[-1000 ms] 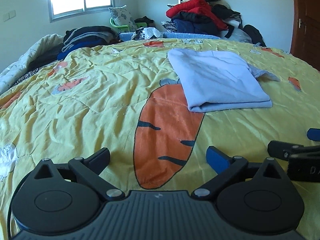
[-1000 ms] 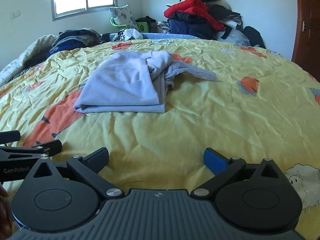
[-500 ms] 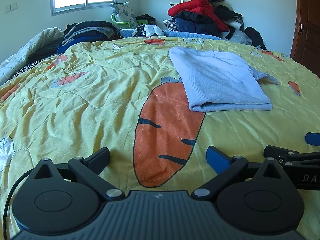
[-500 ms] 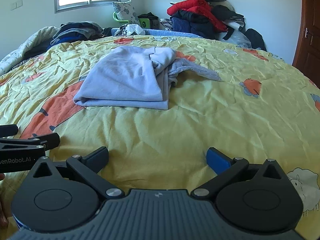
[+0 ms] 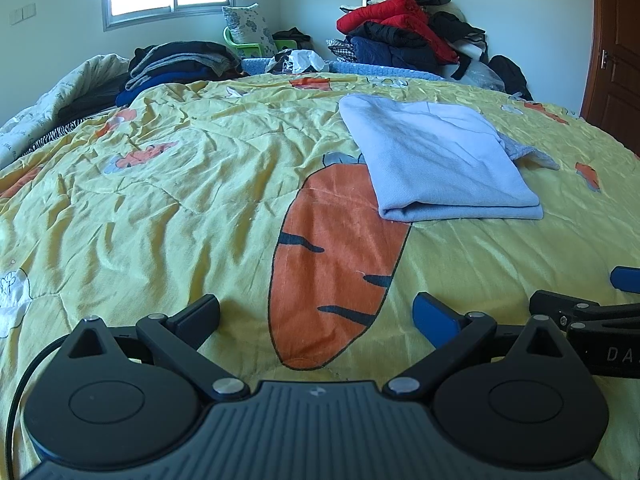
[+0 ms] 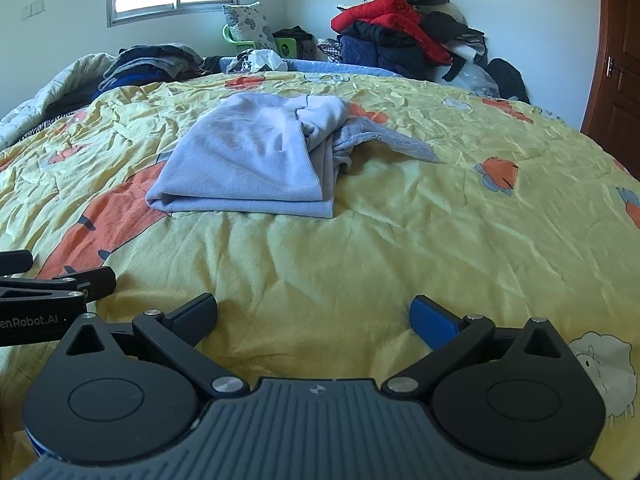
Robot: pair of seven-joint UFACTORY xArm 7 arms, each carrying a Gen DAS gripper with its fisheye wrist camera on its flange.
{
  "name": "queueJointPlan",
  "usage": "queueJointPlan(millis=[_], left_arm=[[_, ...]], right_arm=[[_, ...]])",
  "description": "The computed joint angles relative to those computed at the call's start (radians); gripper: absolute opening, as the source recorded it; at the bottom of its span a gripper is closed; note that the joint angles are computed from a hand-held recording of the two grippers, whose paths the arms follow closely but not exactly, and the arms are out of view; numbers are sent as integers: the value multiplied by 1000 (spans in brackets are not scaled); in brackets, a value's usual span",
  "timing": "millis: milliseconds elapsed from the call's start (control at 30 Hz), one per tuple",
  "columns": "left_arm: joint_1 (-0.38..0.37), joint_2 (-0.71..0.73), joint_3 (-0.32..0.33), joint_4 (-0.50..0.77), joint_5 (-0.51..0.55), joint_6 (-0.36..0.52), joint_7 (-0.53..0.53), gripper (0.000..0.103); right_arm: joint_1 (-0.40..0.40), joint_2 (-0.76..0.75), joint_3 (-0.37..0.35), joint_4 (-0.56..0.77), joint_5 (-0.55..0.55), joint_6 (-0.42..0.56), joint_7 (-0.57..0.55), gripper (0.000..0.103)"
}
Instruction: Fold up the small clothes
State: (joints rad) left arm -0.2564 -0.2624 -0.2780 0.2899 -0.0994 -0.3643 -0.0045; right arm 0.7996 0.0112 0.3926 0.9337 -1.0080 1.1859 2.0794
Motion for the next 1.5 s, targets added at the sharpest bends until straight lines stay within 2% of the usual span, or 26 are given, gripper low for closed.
queueJointPlan(millis=[367,567,1500], left_arm=[[1,-2,-1,-1,4,1,-5,103],[3,-3,-2,-2,4,1,-5,103],[1,-8,2,-7,12,0,-11,103]], right_arm=[[7,9,-3,8,-1,8,2,102],[24,27,1,34,32,82,33,102],[26,24,-5,28,31,71,32,103]])
